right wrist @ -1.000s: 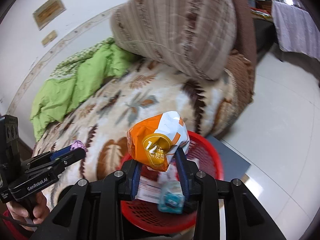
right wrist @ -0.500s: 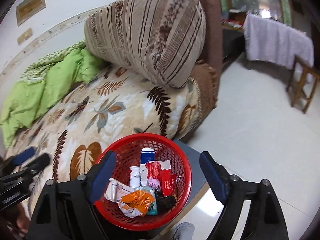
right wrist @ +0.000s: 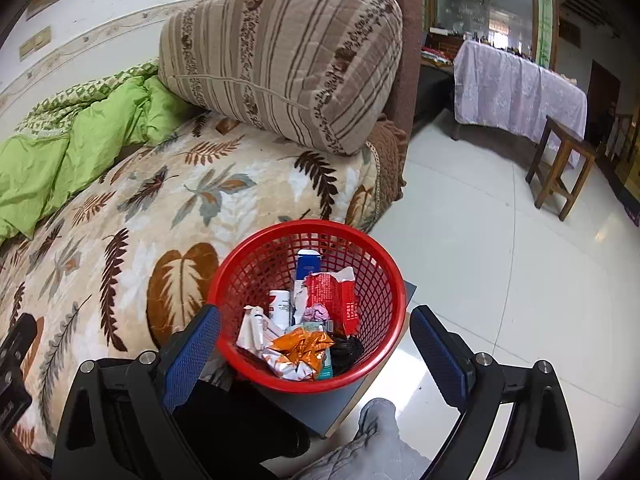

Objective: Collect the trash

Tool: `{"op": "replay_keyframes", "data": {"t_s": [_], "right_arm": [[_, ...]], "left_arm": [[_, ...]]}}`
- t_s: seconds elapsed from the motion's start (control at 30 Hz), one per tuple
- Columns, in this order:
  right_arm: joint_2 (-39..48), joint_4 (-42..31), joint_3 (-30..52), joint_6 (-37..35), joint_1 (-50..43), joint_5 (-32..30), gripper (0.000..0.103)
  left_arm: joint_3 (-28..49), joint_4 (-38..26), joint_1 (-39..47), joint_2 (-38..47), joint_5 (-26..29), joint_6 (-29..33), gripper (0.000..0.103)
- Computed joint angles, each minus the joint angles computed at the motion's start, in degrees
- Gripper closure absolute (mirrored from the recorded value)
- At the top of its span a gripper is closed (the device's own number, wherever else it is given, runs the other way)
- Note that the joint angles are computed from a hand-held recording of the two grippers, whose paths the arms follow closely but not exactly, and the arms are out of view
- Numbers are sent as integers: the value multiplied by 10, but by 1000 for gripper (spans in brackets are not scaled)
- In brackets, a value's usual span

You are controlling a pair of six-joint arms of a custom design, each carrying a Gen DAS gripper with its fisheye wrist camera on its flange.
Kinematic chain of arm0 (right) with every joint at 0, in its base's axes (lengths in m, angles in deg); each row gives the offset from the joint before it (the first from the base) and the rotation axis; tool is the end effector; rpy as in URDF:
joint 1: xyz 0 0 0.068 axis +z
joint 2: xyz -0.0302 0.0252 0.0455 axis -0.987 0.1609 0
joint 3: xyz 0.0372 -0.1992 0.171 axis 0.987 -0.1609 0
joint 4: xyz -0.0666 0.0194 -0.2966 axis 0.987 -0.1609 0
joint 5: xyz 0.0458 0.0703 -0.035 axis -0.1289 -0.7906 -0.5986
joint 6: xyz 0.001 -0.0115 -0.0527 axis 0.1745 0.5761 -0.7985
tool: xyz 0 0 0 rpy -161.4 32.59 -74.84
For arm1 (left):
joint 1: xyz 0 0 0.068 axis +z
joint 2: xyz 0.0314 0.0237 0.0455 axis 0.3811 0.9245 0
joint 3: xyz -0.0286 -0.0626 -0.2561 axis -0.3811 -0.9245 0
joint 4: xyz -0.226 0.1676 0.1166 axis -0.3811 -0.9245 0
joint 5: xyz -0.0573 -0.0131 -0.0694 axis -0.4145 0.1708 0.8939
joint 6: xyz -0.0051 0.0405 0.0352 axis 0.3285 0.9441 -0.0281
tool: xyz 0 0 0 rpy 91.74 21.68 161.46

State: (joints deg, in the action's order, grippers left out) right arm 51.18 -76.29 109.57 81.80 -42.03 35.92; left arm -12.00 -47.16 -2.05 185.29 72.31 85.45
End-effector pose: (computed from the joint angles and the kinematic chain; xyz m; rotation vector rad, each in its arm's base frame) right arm 0.2668 0.1843 0.1253 0.6115 2.3105 -0.2611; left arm 0.3292 -0.1402 0.1094 0.3430 2.1812 0.0409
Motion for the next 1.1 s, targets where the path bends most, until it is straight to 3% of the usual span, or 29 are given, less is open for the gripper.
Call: {"op": "replay_keyframes", "data": {"t_s": [0.23,0.5,1.1], "right_arm": [[13,-24,27,-9,24,21,6],[16,-27,30,-11,26,27,6],[22,-26,40,-26,30,25,6]], "left_arm": [[-8,-2,22,-10,53,-22,0],[-8,7,7,-3,-2,-22,0],[-5,6,2,2,-8,-18,0]]}}
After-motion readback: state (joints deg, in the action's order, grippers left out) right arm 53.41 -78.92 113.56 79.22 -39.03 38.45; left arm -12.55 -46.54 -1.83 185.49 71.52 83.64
